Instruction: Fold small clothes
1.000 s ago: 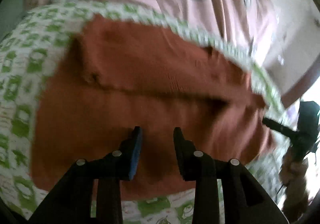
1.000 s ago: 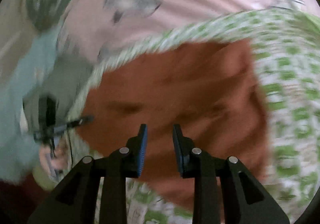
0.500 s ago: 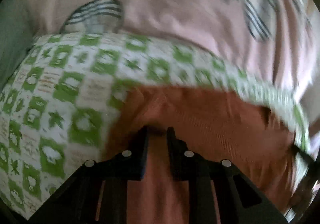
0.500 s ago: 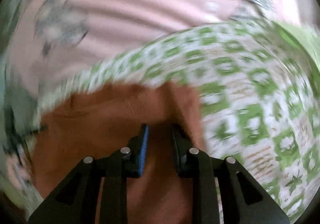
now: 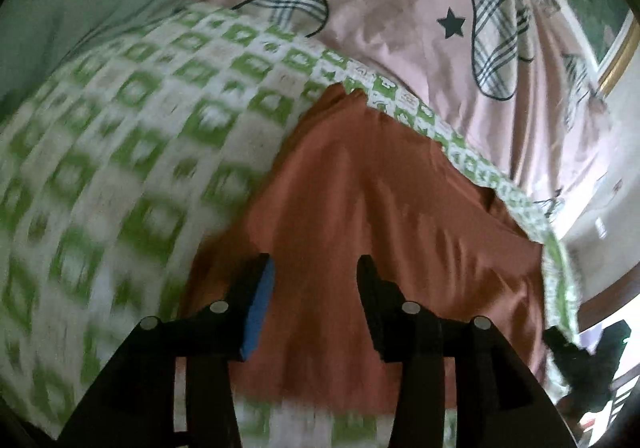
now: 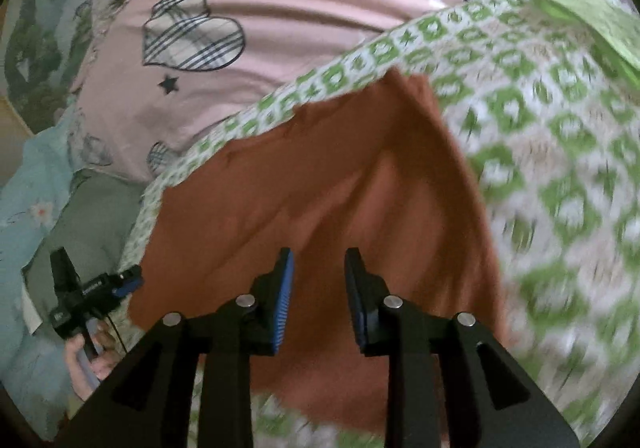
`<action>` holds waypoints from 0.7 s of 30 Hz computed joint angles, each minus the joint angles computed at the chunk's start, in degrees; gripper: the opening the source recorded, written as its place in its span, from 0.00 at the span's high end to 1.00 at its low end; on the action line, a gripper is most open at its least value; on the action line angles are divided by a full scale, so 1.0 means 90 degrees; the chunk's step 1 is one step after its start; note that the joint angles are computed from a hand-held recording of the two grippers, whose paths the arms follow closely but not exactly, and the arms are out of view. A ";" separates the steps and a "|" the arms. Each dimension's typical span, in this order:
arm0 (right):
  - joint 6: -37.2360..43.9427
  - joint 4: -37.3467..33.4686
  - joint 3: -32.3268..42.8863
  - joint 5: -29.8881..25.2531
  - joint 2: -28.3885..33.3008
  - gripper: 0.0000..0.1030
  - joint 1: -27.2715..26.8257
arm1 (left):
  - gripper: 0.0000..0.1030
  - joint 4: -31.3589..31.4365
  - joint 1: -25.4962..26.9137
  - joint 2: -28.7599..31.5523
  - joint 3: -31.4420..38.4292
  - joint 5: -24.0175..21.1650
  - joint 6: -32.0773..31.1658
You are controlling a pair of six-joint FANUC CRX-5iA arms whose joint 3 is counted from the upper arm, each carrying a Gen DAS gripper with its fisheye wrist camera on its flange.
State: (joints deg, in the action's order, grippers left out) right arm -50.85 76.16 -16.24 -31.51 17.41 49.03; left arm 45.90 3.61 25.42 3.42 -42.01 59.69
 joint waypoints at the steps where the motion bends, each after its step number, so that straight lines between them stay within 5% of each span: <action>1: -0.0282 0.0183 -0.0077 -0.0009 -0.0012 0.66 0.0052 | 0.52 0.0191 0.0002 -0.0133 -0.0238 0.0089 -0.0089; 8: -0.0972 0.0436 -0.0255 0.0166 0.0010 0.62 0.0285 | 0.43 0.1004 0.0238 -0.0905 -0.1627 0.0164 -0.0212; 14: -0.0948 0.0426 -0.0207 0.0088 0.0018 0.57 0.0391 | 0.40 0.1238 0.0222 -0.0859 -0.1861 -0.0057 -0.0269; 21: -0.0798 0.0382 -0.0083 0.0012 0.0077 0.53 0.0464 | 0.29 0.2344 -0.0121 -0.0719 -0.2077 0.0459 -0.0719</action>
